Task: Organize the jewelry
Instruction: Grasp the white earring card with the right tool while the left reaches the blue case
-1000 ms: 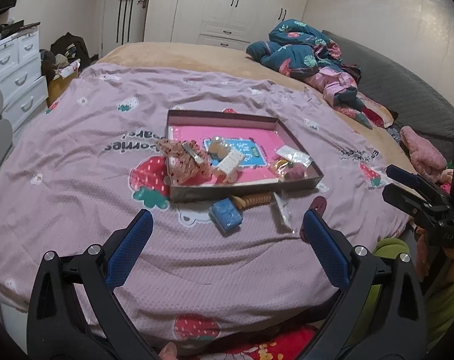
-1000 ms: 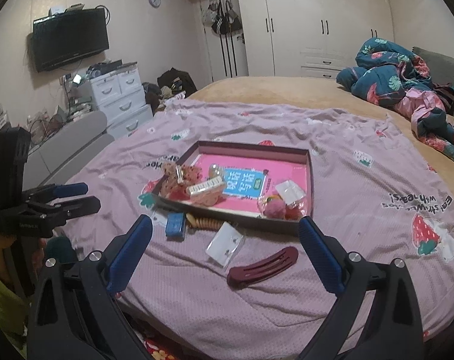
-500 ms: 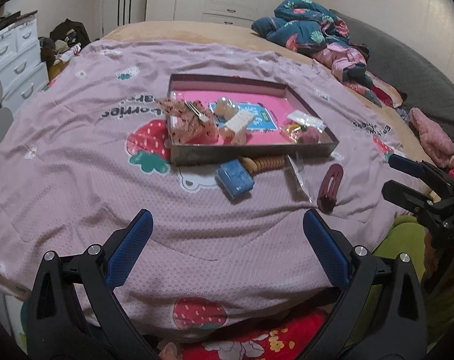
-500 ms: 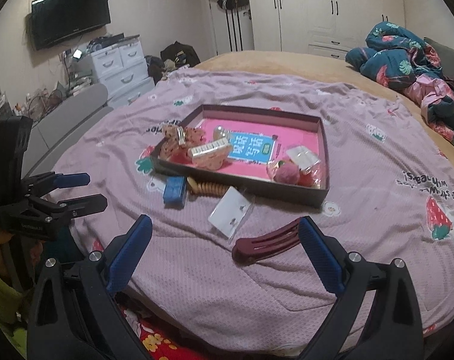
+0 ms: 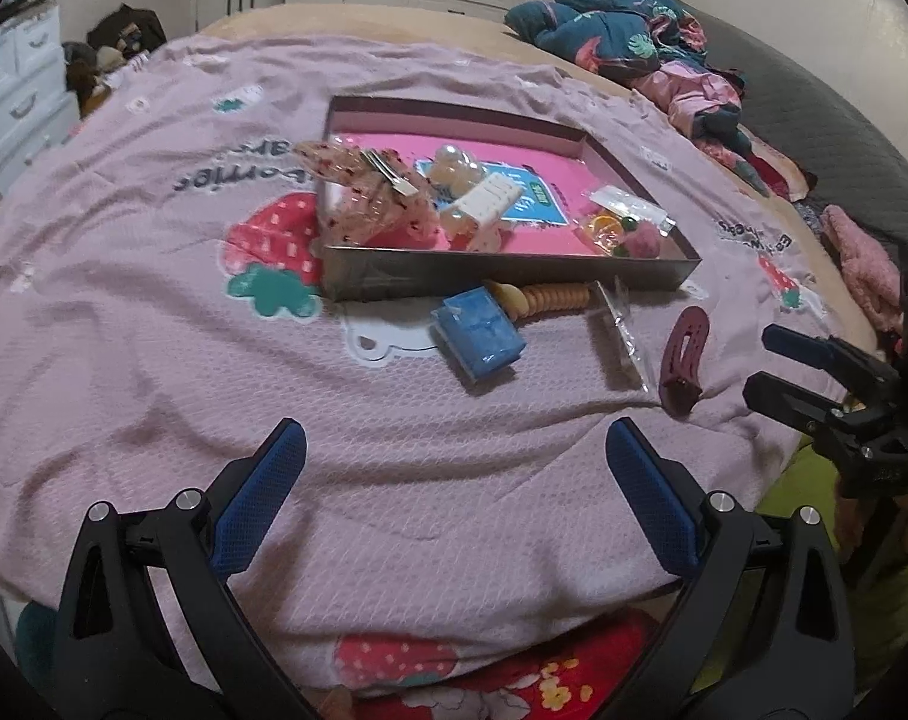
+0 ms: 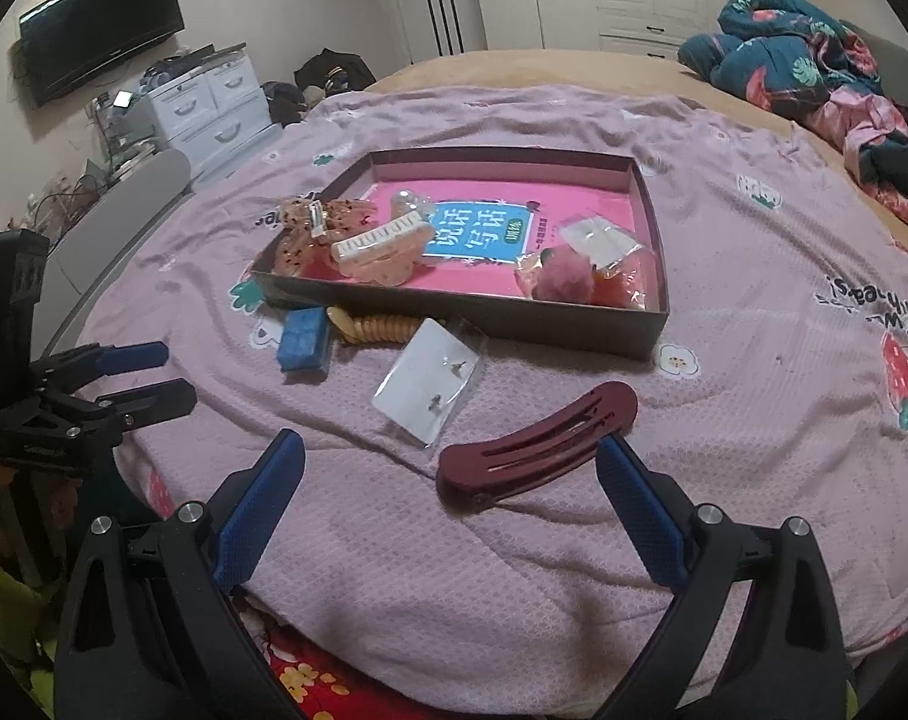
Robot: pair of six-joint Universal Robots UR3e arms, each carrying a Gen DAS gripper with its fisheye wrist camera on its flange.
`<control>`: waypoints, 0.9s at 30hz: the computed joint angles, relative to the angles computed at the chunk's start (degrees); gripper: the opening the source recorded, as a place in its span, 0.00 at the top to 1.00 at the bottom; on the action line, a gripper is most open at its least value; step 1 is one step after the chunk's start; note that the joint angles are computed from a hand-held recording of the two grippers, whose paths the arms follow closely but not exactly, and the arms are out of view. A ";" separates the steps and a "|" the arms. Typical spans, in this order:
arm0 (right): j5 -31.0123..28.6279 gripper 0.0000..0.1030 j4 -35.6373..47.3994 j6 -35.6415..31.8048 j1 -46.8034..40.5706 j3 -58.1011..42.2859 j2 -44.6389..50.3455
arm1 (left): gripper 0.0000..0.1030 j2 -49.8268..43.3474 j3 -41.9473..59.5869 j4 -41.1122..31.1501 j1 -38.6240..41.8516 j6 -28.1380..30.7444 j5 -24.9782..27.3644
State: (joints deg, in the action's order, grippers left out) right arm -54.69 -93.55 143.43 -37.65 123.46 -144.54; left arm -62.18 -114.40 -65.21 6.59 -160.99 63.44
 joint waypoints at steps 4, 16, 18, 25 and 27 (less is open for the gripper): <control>-1.85 0.06 -6.30 2.93 2.49 1.01 3.77 | 0.09 -6.10 1.57 3.56 -3.10 -2.63 1.10; -4.79 0.06 -16.59 6.71 6.05 1.92 12.08 | 0.29 -22.43 7.28 15.57 -12.41 -8.45 8.87; -5.65 0.06 -19.07 8.47 8.20 1.43 14.89 | 0.36 -23.92 7.97 16.39 -12.97 -8.45 9.51; -6.44 0.06 -27.63 14.60 16.07 -0.88 27.35 | 0.60 -23.98 7.60 16.92 -10.96 -7.65 8.63; -5.37 0.06 -27.34 16.07 16.49 -2.19 30.75 | 0.61 -23.23 6.86 16.60 -9.82 -6.94 7.67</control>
